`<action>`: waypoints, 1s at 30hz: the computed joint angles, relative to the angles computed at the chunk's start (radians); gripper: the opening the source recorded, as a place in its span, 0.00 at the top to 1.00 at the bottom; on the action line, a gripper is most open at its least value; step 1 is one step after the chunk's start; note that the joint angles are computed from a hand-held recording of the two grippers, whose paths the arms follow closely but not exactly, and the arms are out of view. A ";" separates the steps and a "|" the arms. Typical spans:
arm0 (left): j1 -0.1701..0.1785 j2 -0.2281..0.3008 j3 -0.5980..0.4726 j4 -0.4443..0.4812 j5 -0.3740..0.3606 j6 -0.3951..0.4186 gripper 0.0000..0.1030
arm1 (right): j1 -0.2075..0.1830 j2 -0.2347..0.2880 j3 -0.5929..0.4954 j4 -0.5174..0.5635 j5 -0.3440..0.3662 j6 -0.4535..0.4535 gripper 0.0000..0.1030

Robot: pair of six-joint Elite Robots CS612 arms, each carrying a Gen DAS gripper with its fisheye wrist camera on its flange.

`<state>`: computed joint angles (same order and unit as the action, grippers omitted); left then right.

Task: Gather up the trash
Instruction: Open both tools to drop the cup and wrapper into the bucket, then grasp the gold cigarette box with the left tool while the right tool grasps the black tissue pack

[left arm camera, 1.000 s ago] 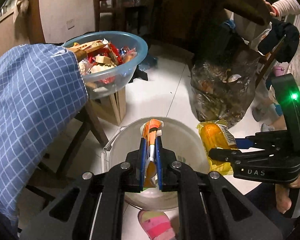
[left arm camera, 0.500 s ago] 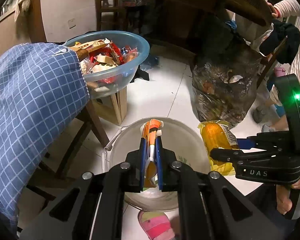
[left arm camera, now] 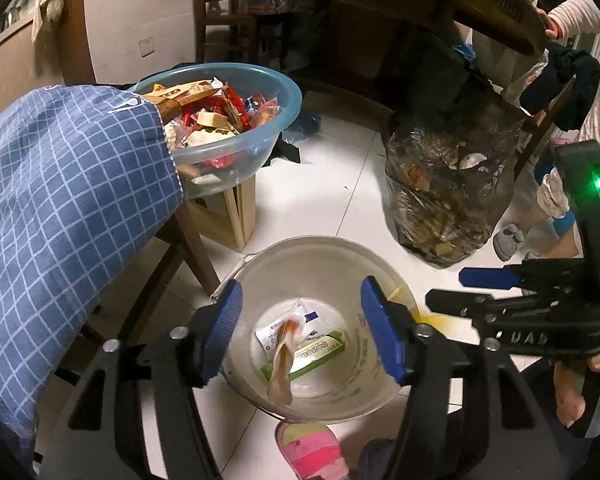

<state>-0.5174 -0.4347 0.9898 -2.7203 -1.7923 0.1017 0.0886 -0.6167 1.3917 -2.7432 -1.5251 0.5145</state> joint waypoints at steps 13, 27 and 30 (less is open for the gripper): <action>0.003 -0.011 0.013 -0.010 0.007 -0.004 0.42 | 0.000 -0.019 0.022 -0.028 -0.018 -0.004 0.45; 0.122 -0.184 0.184 -0.303 0.026 -0.015 0.41 | 0.078 -0.039 -0.094 -0.270 -0.027 -0.228 0.32; 0.167 -0.221 0.221 -0.366 0.086 -0.054 0.36 | 0.104 -0.007 -0.186 -0.248 0.026 -0.279 0.28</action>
